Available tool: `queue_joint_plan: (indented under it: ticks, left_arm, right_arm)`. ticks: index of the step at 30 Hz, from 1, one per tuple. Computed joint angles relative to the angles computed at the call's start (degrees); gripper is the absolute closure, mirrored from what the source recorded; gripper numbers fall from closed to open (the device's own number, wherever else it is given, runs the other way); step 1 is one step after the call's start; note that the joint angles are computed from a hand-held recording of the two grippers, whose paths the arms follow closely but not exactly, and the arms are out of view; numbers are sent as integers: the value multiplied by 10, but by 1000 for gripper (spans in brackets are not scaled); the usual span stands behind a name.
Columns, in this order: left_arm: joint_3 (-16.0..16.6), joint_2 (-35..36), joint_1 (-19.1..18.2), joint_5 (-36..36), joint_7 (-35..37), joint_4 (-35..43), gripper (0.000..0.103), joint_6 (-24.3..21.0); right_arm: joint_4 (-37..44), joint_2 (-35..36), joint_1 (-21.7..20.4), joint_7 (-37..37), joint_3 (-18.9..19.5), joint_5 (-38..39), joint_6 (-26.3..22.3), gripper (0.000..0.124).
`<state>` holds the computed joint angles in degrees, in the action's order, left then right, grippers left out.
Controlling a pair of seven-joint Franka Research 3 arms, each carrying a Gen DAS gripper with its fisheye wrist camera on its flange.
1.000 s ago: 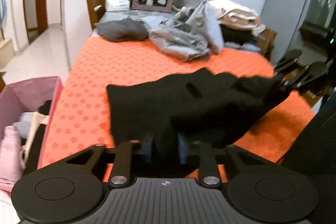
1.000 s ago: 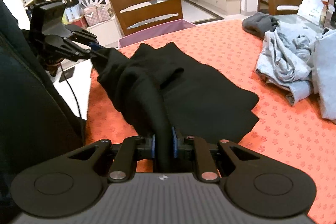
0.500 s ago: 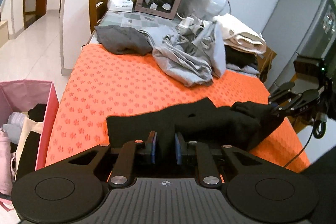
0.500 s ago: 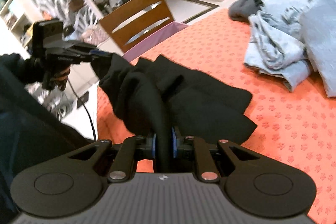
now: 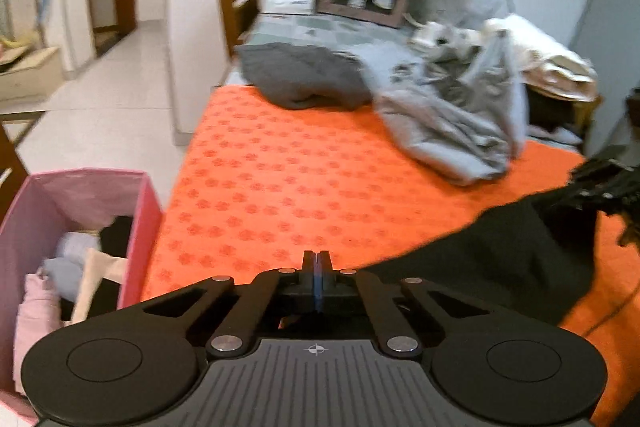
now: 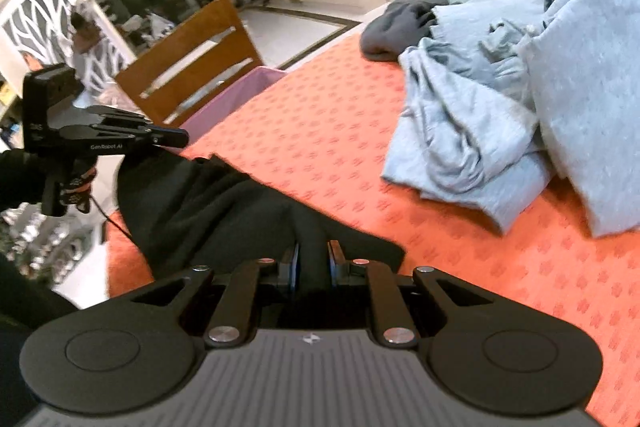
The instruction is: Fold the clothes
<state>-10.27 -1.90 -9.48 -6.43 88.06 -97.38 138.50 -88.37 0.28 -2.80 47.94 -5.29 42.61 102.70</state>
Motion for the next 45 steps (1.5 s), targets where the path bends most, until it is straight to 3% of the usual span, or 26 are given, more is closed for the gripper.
queue_joint_plan:
  ticks: [6,12,17,20,21,22,29,32,35,39,45]
  left_arm:
    - [-4,0,-1,52,-43,-14,98,39]
    - [-3,-33,-14,19,4,-7,86,39]
    - [1,-52,-42,-59,105,-14,81,2]
    - [-5,-55,-52,-73,122,-24,78,-17]
    - [-7,-58,-55,-74,125,-31,72,-14]
    - [-9,-60,-56,-67,123,-38,68,-9]
    - [-16,-74,-64,-19,78,-63,69,44]
    - [-9,-81,-77,-42,108,-61,69,37]
    - [-9,-78,-80,-36,127,-62,69,-5]
    - [-6,-80,-76,-32,134,-93,67,7]
    - [-10,-71,-66,-26,72,-107,67,32]
  right_arm:
    - [-80,-29,26,-7,16,-52,118,108]
    - [-133,-47,42,-14,16,-57,188,108]
    - [-152,-56,48,-11,11,-46,210,107]
    - [-161,-61,50,-8,10,-43,220,107]
    - [-164,-63,51,-8,10,-42,222,106]
    - [-167,-66,51,-7,10,-42,225,106]
    - [-179,-72,55,-5,8,-38,240,106]
    - [-183,-74,57,-5,8,-37,246,106]
    - [-186,-76,58,-7,7,-34,250,106]
    - [-192,-80,59,-13,5,-29,254,104]
    - [-202,-114,63,1,9,-40,298,96]
